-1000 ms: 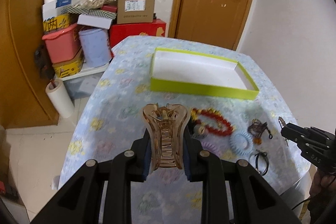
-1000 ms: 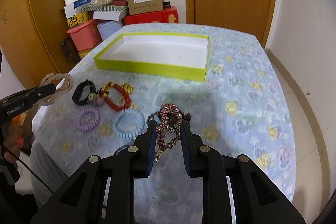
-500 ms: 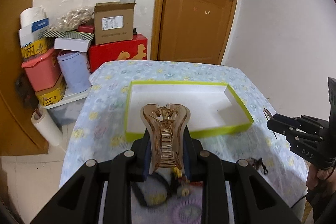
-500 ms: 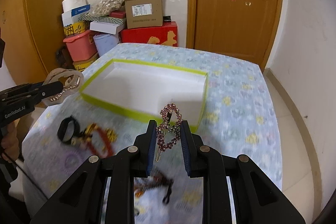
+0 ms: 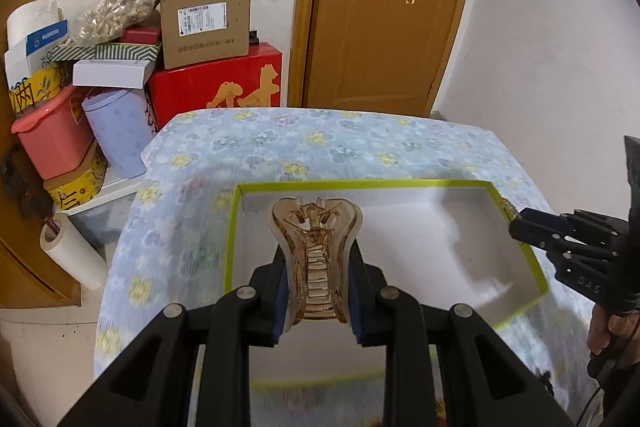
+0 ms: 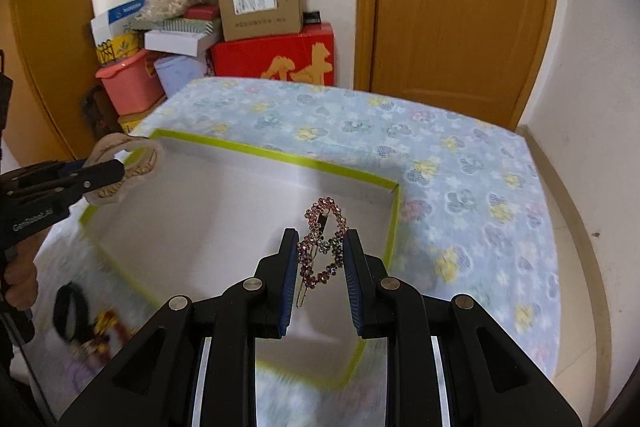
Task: Organize jewelry
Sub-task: 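Carry both clips into the yellow-green box and open both tools to release them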
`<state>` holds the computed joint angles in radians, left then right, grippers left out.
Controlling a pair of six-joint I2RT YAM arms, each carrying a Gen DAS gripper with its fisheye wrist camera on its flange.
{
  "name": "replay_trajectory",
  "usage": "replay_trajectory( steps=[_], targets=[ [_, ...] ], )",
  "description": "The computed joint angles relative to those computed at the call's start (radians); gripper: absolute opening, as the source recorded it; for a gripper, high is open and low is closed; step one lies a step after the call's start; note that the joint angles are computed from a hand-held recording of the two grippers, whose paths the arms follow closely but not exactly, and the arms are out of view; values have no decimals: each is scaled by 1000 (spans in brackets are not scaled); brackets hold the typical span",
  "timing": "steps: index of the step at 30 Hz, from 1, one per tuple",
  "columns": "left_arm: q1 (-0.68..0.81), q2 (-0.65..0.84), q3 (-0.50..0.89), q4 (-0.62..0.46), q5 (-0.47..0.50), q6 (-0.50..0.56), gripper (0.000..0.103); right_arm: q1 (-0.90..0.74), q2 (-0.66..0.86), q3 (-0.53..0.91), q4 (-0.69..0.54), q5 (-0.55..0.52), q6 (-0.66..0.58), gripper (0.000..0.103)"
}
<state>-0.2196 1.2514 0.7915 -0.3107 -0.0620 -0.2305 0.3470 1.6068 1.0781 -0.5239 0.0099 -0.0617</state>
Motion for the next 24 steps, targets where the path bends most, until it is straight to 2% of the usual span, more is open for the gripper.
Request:
replay_trajectory(
  steps=[10,16,19,21,24],
  targets=[
    [44,165,55,48,-2,29,26,-6,197,108,7,51,-29,23],
    [54,204,78,27,-7,25,27,-10,233,132,11,75,-29,24],
    [52,203,78,19,-20,26,27,-19,242,148,-8,51,-26,25],
    [47,204,82,10,-37,31,28,-22,231,139,-6,36,-30,36],
    [47,182,71,7,-31,32,39,-23,210,128,-3,17,-28,43]
  ],
)
